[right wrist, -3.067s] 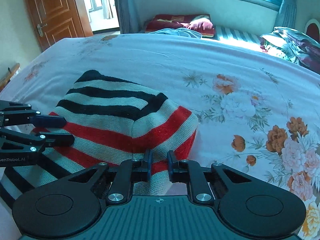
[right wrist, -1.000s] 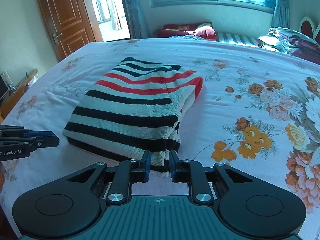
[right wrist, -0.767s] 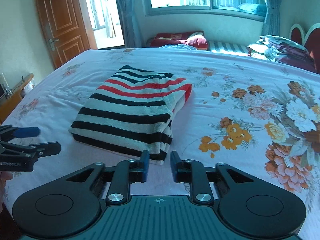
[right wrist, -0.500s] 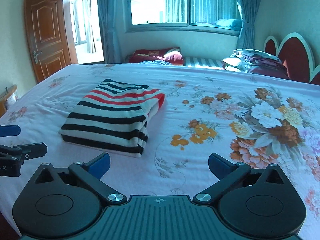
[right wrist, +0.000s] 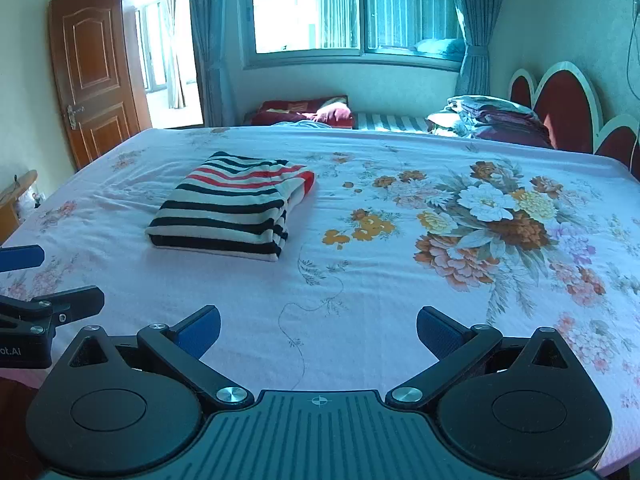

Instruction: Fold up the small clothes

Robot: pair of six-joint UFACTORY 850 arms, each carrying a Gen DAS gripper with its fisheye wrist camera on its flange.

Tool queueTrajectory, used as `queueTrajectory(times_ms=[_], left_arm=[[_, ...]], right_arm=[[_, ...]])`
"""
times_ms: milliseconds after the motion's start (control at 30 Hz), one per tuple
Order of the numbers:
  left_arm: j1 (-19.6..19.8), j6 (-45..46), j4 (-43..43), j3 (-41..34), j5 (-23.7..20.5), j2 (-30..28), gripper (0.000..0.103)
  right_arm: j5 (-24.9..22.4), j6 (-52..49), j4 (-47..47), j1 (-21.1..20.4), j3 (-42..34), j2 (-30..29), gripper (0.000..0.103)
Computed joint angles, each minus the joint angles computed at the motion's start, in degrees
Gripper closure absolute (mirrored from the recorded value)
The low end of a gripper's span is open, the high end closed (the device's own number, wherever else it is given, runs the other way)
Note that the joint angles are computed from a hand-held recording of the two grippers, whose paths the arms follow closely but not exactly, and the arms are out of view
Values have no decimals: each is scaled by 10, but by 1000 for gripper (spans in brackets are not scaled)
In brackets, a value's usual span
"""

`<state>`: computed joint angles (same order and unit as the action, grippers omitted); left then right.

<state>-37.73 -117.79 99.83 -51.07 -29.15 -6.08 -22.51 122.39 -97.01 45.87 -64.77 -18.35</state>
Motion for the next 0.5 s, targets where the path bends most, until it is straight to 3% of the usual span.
queueTrajectory(times_ms=[167, 500], left_arm=[[-34, 20, -40, 20, -29, 27, 0], [-68, -14, -38, 49, -69, 63, 0]], right_arm=[[-25, 19, -4, 24, 44, 44, 0], [-56, 28, 0, 52, 83, 89, 0]])
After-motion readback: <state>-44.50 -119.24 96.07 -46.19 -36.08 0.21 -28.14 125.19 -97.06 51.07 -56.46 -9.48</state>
